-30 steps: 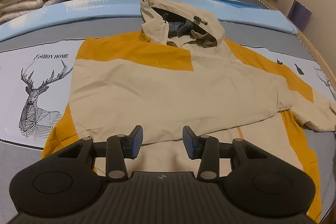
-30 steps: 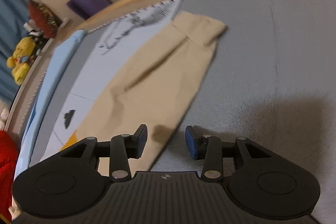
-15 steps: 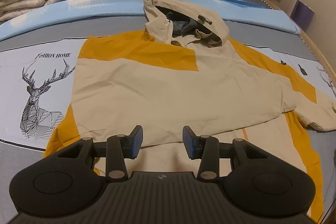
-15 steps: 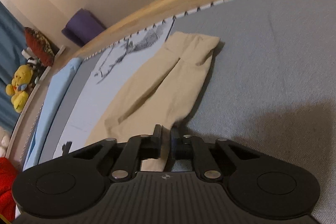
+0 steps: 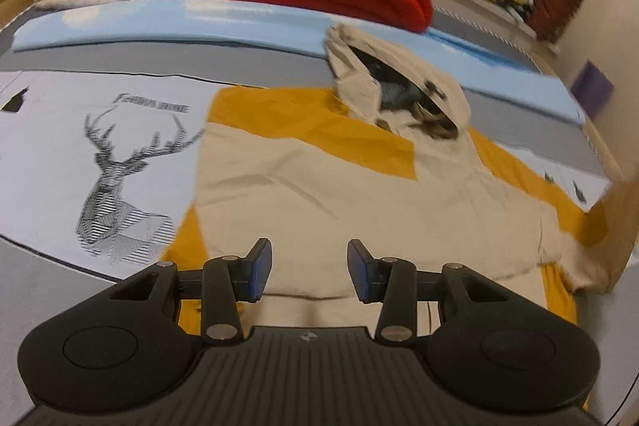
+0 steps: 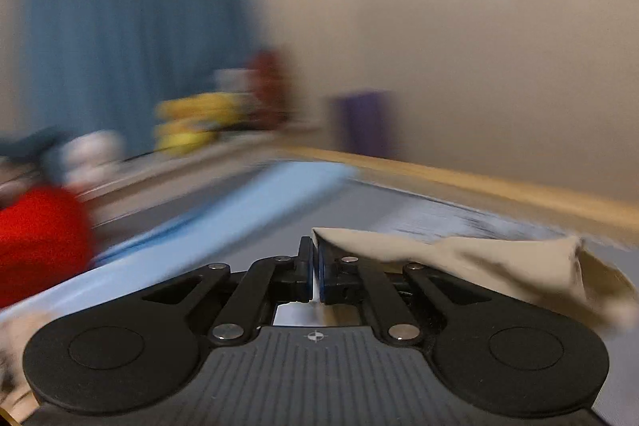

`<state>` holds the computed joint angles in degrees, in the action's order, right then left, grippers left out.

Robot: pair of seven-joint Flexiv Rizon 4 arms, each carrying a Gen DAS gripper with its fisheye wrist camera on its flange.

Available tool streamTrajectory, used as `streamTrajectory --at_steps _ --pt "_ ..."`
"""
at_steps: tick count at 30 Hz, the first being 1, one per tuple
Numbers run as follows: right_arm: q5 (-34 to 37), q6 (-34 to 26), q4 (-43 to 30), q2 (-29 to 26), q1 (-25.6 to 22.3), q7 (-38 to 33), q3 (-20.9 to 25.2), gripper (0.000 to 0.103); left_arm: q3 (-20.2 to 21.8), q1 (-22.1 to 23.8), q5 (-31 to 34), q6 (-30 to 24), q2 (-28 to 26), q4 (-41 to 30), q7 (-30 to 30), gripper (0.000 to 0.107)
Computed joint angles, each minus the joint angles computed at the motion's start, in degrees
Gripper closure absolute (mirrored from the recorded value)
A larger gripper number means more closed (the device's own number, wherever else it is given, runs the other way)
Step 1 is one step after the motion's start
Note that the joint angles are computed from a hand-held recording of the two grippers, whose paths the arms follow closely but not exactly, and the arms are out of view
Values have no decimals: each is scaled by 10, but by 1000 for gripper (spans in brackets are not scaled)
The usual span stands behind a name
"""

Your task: Fold large clothes

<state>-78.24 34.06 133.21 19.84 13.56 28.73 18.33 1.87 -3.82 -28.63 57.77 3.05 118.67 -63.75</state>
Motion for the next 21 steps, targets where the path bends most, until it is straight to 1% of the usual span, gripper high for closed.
streamTrajectory --at_steps 1,2,3,4,5,6,7,8,9,10,11,12,13,15,17,18,20,21 --pt "-34 68 -25 -27 -5 -13 -4 101 3 3 -7 -2 0 -3 0 61" --pt "-68 150 -55 -61 1 -30 -15 101 6 5 -14 -4 0 -6 0 61" --pt "-104 221 -87 -99 22 -33 -36 101 8 9 -19 -7 0 -8 -1 61" --pt "-131 290 -119 -139 59 -34 -68 101 10 12 -24 -10 -1 -11 -2 61" --pt "-123 354 -150 -179 99 -60 -94 101 12 15 -31 -13 -1 -14 -3 61" --pt "-78 385 -177 -219 132 -104 -101 100 13 17 -36 -16 -2 -16 -5 61" --pt "-17 387 -195 -248 151 -153 -90 95 14 20 -39 -20 -3 -18 -7 61" --pt "40 367 -214 -273 162 -196 -64 91 15 23 -42 -23 -4 -20 -9 61" --pt "83 341 -230 -292 162 -227 -31 85 15 25 -44 -26 -5 -22 -11 61" --pt "124 320 -238 -299 171 -257 -17 81 15 27 -45 -28 -6 -22 -14 61" --pt "158 290 -244 -299 188 -279 -11 81 16 29 -46 -31 -7 -23 -16 61" --pt "176 256 -247 -294 205 -281 -8 80 16 31 -48 -36 -8 -23 -18 61" --pt "191 224 -252 -291 223 -277 -6 77 17 32 -52 -41 -9 -24 -19 61" --pt "209 185 -243 -270 244 -257 -8 72 17 35 -60 -45 -12 -23 -20 61" --pt "215 145 -234 -254 263 -210 -12 67 17 38 -63 -44 -18 -21 -25 61" --pt "215 146 -218 -243 259 -181 -14 65 17 40 -59 -42 -22 -21 -33 61" --pt "203 153 -198 -239 252 -112 -23 65 16 44 -52 -36 -31 -19 -50 63" --pt "212 141 -189 -235 248 -81 -23 65 16 47 -47 -35 -37 -19 -59 65"
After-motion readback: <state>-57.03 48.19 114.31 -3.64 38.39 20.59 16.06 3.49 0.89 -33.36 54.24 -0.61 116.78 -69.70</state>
